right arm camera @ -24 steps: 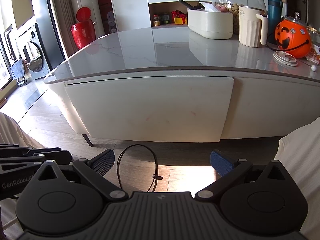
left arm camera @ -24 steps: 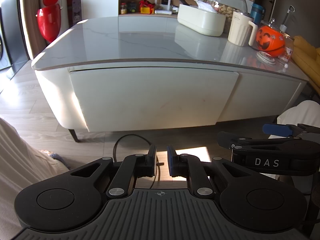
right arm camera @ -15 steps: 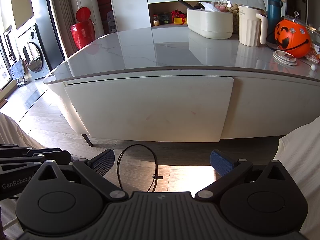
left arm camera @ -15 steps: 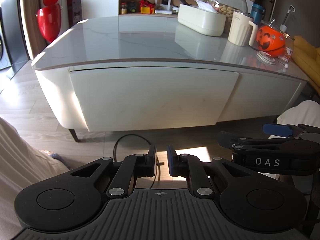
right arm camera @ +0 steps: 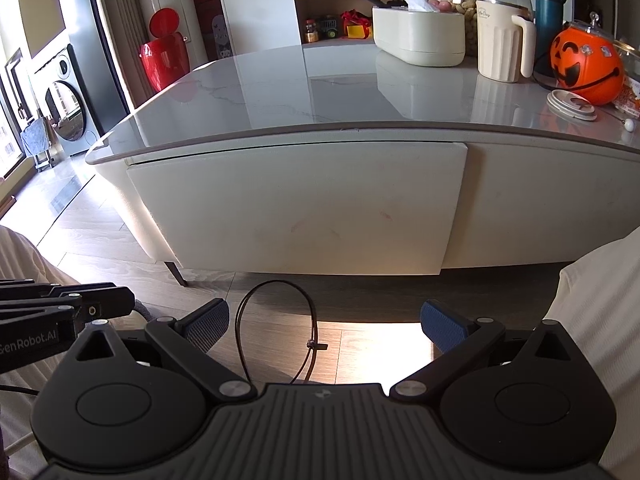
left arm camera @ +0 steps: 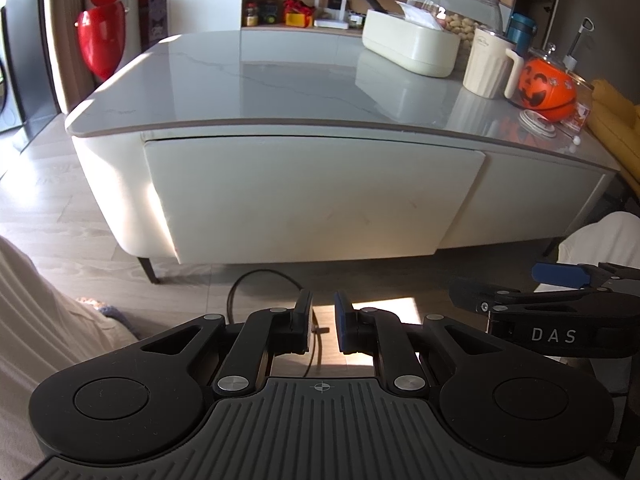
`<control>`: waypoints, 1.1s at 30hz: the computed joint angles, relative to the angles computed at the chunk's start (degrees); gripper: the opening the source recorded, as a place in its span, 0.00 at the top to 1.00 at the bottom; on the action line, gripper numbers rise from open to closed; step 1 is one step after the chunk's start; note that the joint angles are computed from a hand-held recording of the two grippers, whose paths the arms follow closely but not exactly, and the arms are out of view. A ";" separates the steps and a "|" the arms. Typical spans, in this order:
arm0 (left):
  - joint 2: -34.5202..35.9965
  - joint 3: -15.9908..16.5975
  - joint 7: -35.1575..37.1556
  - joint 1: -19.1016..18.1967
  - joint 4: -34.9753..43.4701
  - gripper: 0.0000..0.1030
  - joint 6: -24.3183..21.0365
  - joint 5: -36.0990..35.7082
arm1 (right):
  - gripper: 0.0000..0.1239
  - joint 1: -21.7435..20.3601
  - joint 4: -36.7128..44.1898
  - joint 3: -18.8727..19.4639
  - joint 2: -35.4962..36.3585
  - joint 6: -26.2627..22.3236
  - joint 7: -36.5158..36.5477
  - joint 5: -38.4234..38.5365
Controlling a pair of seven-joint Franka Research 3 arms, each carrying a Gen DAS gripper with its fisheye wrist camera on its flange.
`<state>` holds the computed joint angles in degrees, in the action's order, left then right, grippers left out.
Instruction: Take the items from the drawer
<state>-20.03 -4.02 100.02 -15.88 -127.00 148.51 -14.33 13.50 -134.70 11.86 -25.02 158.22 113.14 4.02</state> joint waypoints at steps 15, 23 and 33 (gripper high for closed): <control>11.30 1.61 9.34 2.98 8.11 0.84 7.59 -10.45 | 0.17 6.02 5.65 -7.99 8.43 7.43 -16.07 11.81; 26.93 -2.39 17.17 12.20 23.93 0.83 10.58 -14.43 | 0.17 6.59 15.18 -12.92 20.15 8.52 -36.53 22.95; 32.21 -7.99 22.82 21.09 30.79 0.83 2.77 -21.13 | 0.17 -1.22 25.56 -9.51 29.30 -0.17 -44.03 22.09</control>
<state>12.18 -12.01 122.84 5.21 -96.21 151.27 -35.46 12.28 -109.14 2.34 4.28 158.05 69.12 26.10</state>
